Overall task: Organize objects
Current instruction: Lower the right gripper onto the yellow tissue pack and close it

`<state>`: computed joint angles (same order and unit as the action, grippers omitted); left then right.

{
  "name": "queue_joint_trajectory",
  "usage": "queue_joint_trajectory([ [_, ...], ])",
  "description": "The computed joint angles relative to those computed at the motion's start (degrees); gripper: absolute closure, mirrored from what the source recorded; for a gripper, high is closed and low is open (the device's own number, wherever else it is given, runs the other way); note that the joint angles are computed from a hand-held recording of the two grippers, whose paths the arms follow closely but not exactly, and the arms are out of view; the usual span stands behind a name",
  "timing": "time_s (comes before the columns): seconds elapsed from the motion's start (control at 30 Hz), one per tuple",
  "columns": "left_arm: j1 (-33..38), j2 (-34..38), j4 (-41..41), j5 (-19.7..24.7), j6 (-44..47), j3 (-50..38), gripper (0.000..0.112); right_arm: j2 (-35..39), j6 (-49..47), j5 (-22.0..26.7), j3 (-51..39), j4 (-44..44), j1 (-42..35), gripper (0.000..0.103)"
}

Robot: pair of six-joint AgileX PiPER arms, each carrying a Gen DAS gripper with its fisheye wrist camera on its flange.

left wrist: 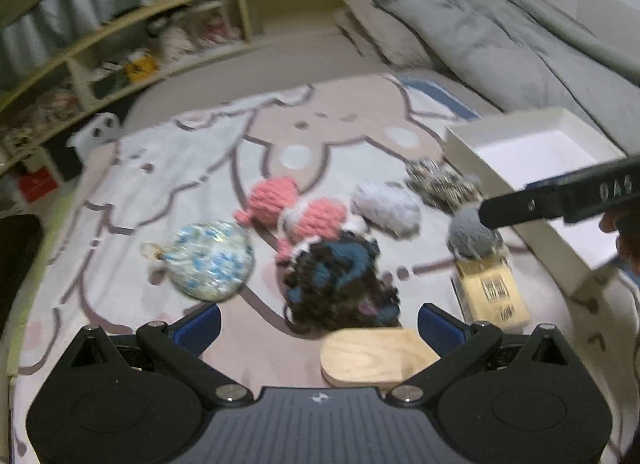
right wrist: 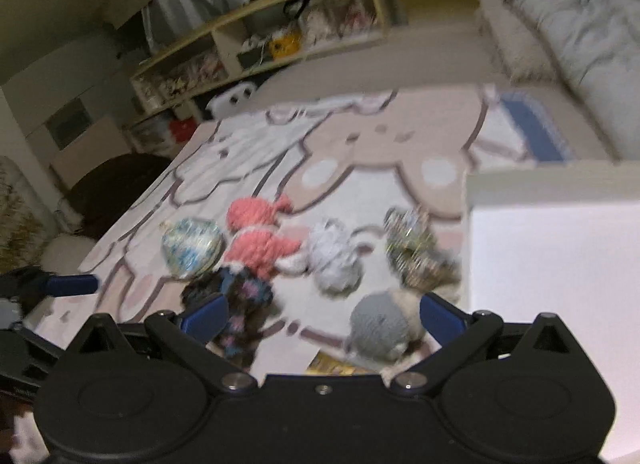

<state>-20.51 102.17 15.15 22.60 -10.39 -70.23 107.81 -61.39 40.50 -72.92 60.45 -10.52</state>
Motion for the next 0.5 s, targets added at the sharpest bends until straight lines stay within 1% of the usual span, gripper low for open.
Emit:
queue_joint_trajectory([
  [0.03,0.26,0.58,-2.72,0.39,3.58,-0.42,0.009,0.96,1.33,2.06,-1.24,-0.93,-0.28,0.003],
  [0.07,0.55,1.19,-5.61,1.02,7.27,-0.89,0.009,1.92,3.01,3.77,-2.55,-2.33,-0.31,0.011],
  [0.1,0.79,1.84,-8.09,1.87,10.29,-1.45,0.009,2.79,4.4,4.98,-3.73,-3.73,-0.23,0.014],
  [0.17,0.78,3.12,-10.59,3.34,13.11,-2.34,0.01,4.7,7.69,6.25,-6.11,-7.07,0.56,0.019],
  [0.3,0.32,4.83,-12.19,3.97,16.03,-2.69,0.011,8.34,11.96,8.39,-10.57,-11.06,1.44,0.024],
  [0.37,0.53,5.63,-14.81,4.03,19.3,-2.89,0.011,10.34,13.13,9.96,-12.51,-11.17,1.35,0.029],
  [0.5,1.04,7.23,-19.87,3.56,25.57,-3.29,0.011,12.73,12.74,12.2,-14.42,-11.79,1.37,0.032],
])
